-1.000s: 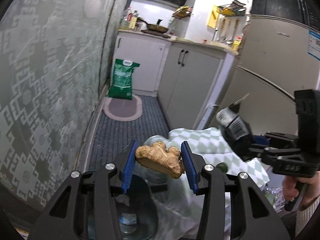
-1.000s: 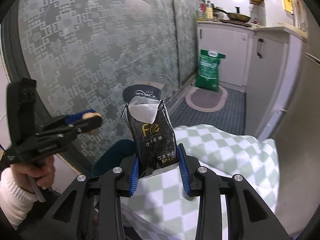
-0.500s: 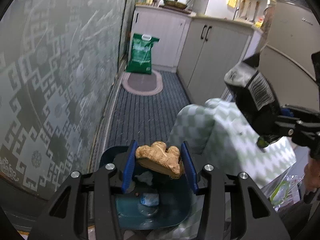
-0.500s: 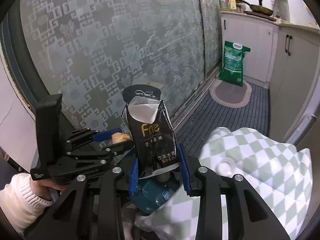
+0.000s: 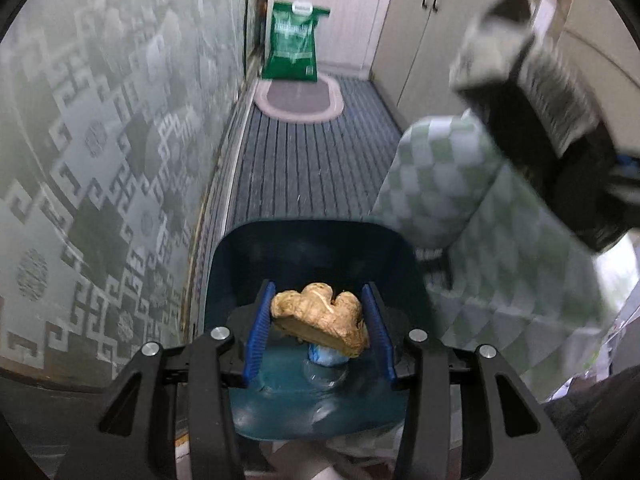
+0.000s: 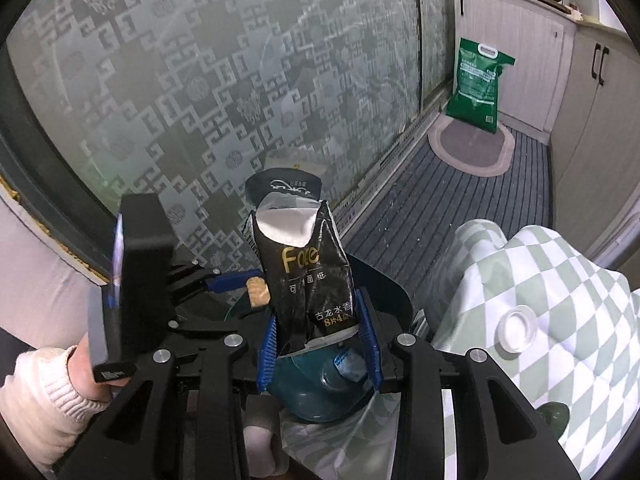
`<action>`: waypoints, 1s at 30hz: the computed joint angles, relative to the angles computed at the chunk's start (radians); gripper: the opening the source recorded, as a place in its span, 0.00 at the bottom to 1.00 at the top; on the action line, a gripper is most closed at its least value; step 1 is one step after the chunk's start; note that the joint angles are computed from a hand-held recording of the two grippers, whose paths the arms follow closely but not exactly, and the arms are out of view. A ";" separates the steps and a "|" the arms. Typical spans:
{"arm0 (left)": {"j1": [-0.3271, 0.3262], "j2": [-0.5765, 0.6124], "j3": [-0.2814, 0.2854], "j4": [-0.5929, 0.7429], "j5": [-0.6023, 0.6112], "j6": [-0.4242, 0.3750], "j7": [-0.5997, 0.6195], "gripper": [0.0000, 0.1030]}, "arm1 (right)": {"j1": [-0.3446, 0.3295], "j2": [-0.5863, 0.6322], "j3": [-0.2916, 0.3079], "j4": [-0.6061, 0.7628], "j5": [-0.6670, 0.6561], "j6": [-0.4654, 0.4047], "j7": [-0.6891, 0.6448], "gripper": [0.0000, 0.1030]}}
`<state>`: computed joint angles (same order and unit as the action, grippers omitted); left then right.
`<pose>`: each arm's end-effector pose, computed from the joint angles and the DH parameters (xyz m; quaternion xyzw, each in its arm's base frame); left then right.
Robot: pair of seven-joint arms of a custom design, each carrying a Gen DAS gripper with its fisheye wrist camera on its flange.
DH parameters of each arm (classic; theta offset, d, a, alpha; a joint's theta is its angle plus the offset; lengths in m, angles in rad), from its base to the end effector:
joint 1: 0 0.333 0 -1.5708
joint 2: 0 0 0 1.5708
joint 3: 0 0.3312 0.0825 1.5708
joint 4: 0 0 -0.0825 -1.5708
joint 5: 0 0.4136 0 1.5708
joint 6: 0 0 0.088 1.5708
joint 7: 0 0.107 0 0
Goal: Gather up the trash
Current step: 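Carry the ginger into the bin and open the left gripper while the right carries the bag over the bin, then release the black snack bag into the teal bin with the right gripper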
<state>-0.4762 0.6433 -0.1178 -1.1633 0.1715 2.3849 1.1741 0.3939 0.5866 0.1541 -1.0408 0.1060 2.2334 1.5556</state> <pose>0.6952 -0.4308 0.4930 -0.5900 0.7536 -0.2620 0.1239 0.7038 0.3840 0.5882 -0.8100 0.4960 -0.0742 0.3038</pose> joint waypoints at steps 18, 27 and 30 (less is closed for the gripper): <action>0.006 -0.017 0.016 -0.022 0.023 -0.045 -0.024 0.55 | 0.077 0.231 -0.060 0.354 -0.094 -0.288 0.043 0.36; -0.003 -0.110 0.041 -0.112 0.100 0.146 -0.138 0.55 | 0.097 0.321 -0.083 0.505 -0.102 -0.368 0.045 0.37; -0.002 -0.147 0.045 -0.153 0.119 0.226 -0.168 0.56 | 0.096 0.303 -0.083 0.469 -0.100 -0.352 0.034 0.40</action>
